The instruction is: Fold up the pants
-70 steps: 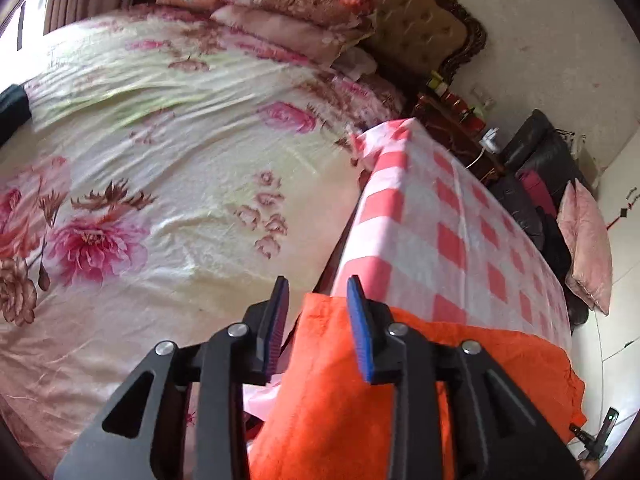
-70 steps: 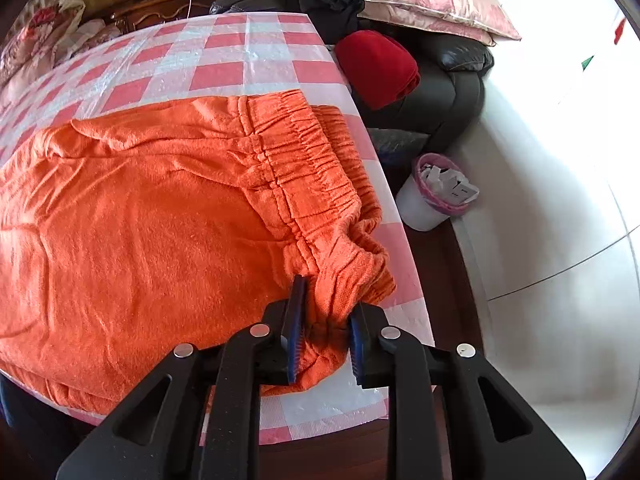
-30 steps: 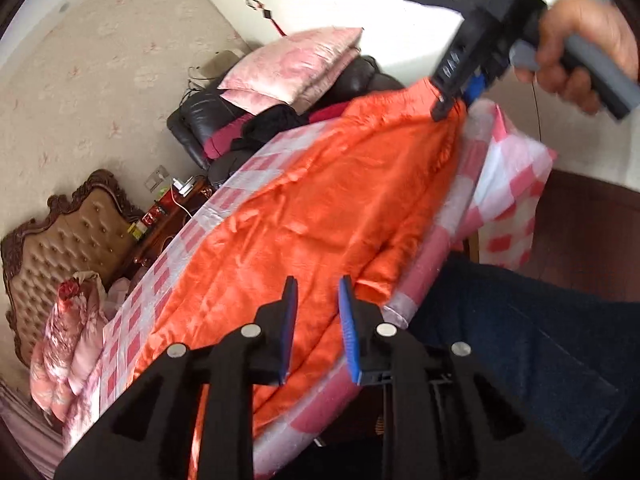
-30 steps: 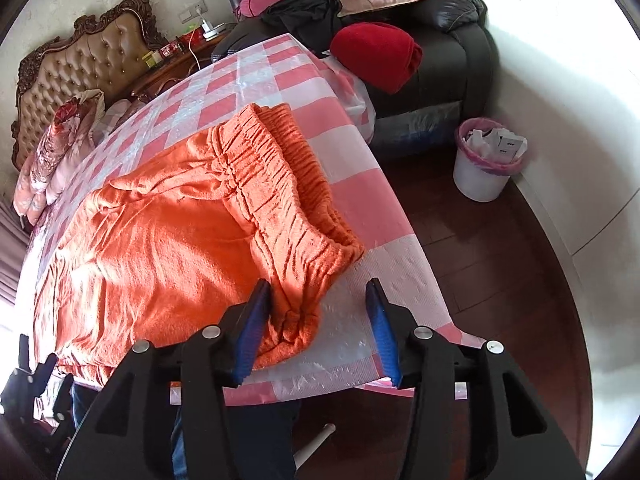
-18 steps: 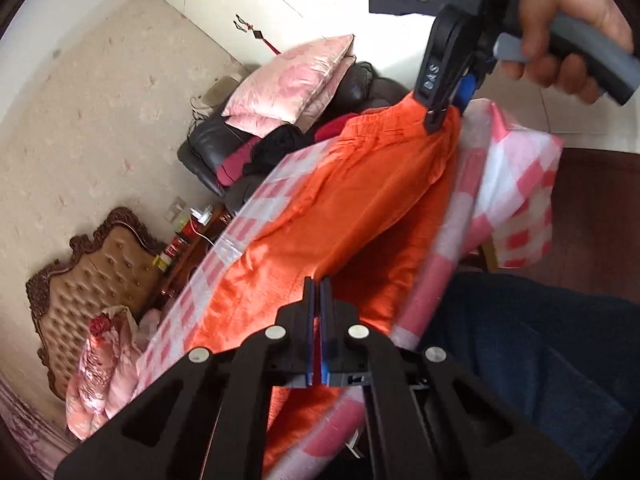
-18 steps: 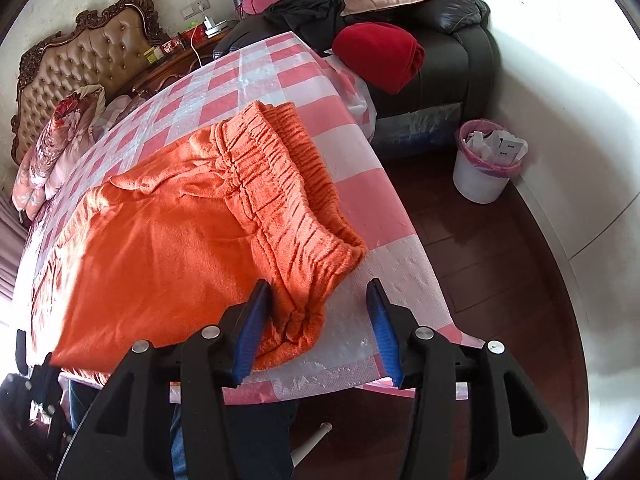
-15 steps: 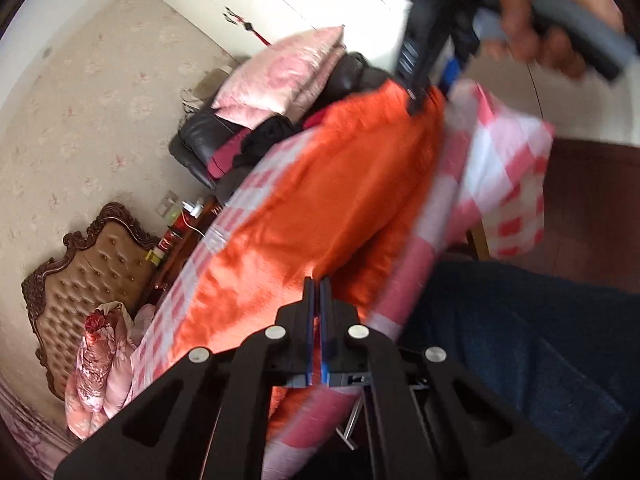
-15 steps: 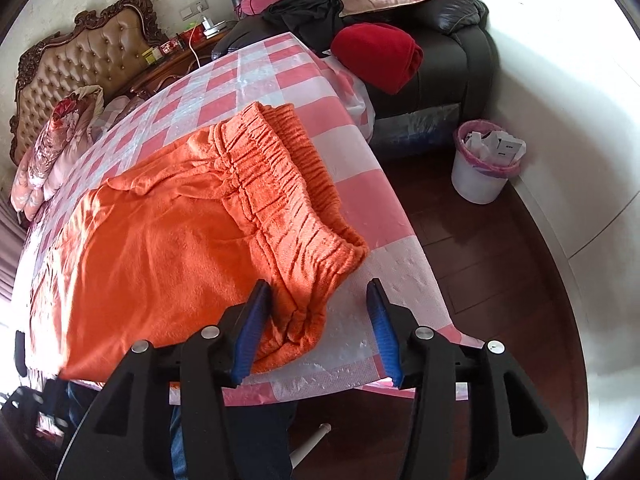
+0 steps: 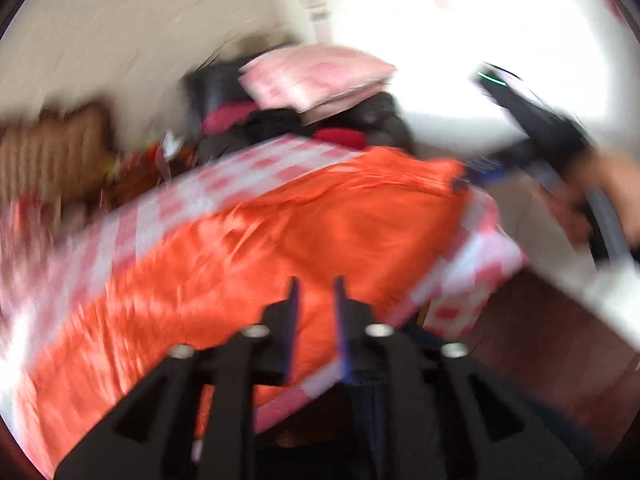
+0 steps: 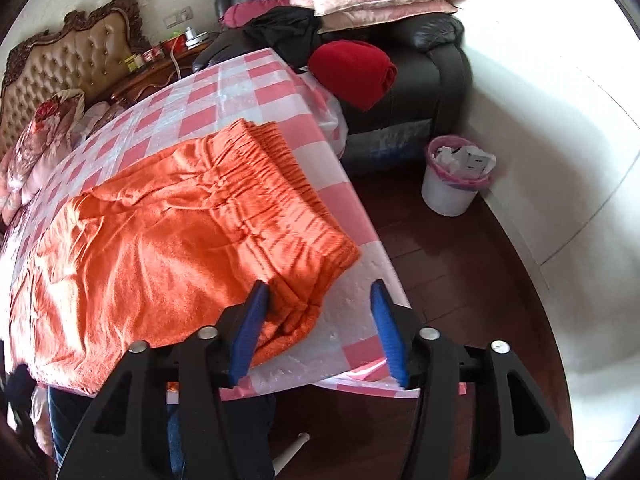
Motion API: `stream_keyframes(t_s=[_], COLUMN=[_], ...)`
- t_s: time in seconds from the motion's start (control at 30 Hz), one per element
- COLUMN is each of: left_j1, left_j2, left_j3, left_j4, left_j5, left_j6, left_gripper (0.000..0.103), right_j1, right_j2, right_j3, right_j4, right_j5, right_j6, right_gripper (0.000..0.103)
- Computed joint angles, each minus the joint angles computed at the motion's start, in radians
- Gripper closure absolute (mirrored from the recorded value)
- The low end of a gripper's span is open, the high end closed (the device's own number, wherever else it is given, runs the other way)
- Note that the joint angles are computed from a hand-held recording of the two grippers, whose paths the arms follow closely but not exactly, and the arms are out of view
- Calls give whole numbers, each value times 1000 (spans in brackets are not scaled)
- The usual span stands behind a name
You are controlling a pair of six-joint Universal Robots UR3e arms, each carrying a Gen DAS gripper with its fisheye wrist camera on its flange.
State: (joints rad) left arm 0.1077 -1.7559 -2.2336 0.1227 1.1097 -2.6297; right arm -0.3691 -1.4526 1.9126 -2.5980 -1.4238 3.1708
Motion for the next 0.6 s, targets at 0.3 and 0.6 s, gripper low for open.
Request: stream_keyframes(t_s=[0.3, 0.6], left_j1=[86, 23], left_j2=[-87, -102], left_j3=[52, 94], left_j4=[-39, -180], left_j5=[-34, 28], left_j6=[-63, -36], left_gripper=[50, 51], right_j1=[-81, 222], right_j2=[-176, 427], right_j3=[85, -670], right_j4=[-79, 129], right_j5=[-38, 64], right_j6=[81, -101], right_gripper=[34, 66])
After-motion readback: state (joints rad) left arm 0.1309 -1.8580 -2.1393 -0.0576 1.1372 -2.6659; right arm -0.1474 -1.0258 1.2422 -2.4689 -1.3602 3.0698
